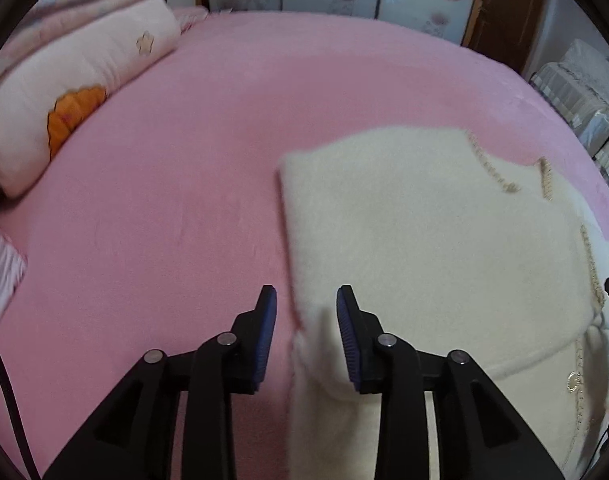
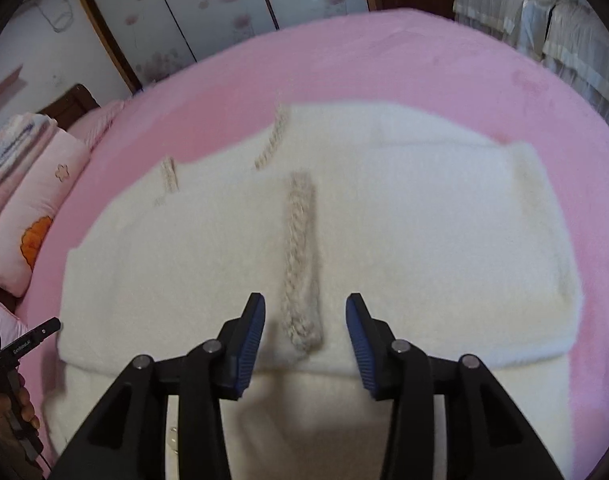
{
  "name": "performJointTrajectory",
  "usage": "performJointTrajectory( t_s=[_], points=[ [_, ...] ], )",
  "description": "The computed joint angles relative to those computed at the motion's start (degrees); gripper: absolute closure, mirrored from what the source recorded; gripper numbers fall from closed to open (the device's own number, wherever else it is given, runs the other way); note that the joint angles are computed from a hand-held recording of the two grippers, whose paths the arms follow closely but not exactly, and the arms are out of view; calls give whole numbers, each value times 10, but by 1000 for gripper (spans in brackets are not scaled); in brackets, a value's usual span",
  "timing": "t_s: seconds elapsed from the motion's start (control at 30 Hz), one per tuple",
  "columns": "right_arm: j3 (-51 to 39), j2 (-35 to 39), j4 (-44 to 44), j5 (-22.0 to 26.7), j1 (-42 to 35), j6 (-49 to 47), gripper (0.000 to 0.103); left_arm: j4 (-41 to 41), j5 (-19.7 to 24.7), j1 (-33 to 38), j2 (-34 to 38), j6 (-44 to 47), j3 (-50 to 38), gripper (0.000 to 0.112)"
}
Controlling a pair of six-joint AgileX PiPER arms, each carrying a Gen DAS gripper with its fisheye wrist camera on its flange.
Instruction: Fold large clothes
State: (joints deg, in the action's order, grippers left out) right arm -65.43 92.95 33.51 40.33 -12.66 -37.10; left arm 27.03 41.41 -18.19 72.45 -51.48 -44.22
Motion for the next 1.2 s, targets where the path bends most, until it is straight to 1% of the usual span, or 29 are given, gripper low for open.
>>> performJointTrajectory(
  t_s=[0.03, 0.07, 0.1, 0.17, 0.3, 0.33, 0.4, 0.47, 0.5, 0.53, 0.57, 0.6, 0.63, 0.7, 0.73, 0.77, 0.8, 0.83, 0.87, 0.9, 0.93, 0.97, 1.0, 1.03, 1.07, 1.1, 1.13, 1.17, 1.2],
  points=[
    [-5, 2, -11, -5, 8, 4, 47, 10, 2, -7, 5, -5, -12, 72],
    [-12, 6, -27, -11, 19, 15, 43, 26, 5, -14, 15, -17, -23, 58],
    [-23, 16, -42, -18, 31, 27, 41, 54, 12, -22, 32, -41, -37, 52],
    [-46, 35, -59, -24, 42, 44, 41, 77, 20, -25, 74, -57, -68, 51],
    [-126, 103, -95, -20, 61, 104, 41, 54, 18, 37, 164, -18, -142, 51],
    [-147, 121, -114, -16, 67, 127, 41, 40, 10, 53, 179, -9, -154, 51],
    [-188, 157, -143, -5, 76, 162, 41, -30, -11, 91, 211, 56, -177, 51],
    [-206, 178, -134, 3, 75, 157, 41, -74, -20, 110, 238, 89, -190, 51],
    [-204, 181, -127, -2, 75, 148, 44, -86, -36, 119, 240, 102, -185, 58],
    [-204, 181, -112, -2, 74, 124, 62, -102, -55, 122, 238, 115, -179, 72],
    [-208, 182, -119, 3, 81, 117, 77, -95, -52, 119, 241, 111, -185, 96],
    [-201, 176, -149, -16, 91, 129, 87, -66, -38, 109, 240, 85, -190, 100],
    [-192, 165, -155, -32, 95, 127, 90, -20, -37, 94, 232, 45, -185, 101],
    [-166, 140, -107, -71, 87, 85, 91, 78, -44, 67, 214, -46, -163, 102],
    [-159, 135, -98, -92, 85, 82, 92, 107, -41, 59, 215, -73, -157, 102],
    [-163, 145, -111, -98, 84, 98, 92, 113, -36, 59, 227, -81, -158, 102],
    [-188, 171, -148, -82, 86, 132, 93, 96, -35, 65, 242, -66, -163, 101],
    [-224, 199, -175, -48, 88, 159, 93, 85, -30, 71, 254, -57, -169, 100],
    [-237, 210, -179, -31, 86, 165, 91, 88, -27, 70, 258, -62, -170, 98],
    [-232, 204, -180, -35, 84, 170, 84, 102, -17, 63, 257, -73, -172, 93],
    [-233, 197, -204, -29, 86, 197, 72, 116, -1, 53, 254, -84, -176, 91],
    [-232, 186, -219, -21, 87, 215, 65, 133, 23, 39, 251, -99, -181, 83],
    [-216, 168, -212, -29, 84, 209, 62, 159, 50, 17, 241, -124, -181, 76],
    [-190, 142, -184, -46, 80, 181, 62, 190, 70, -8, 224, -154, -175, 73],
    [-159, 115, -141, -64, 74, 132, 62, 211, 76, -28, 204, -178, -166, 61],
    [-133, 91, -103, -75, 72, 91, 62, 226, 71, -51, 173, -203, -152, 46],
    [-114, 74, -64, -76, 72, 53, 62, 232, 60, -70, 146, -225, -138, 38],
    [-98, 59, -28, -69, 74, 21, 62, 231, 46, -88, 123, -240, -129, 27],
    [-86, 47, -10, -56, 81, 8, 62, 223, 32, -104, 104, -249, -123, 22]
  ],
)
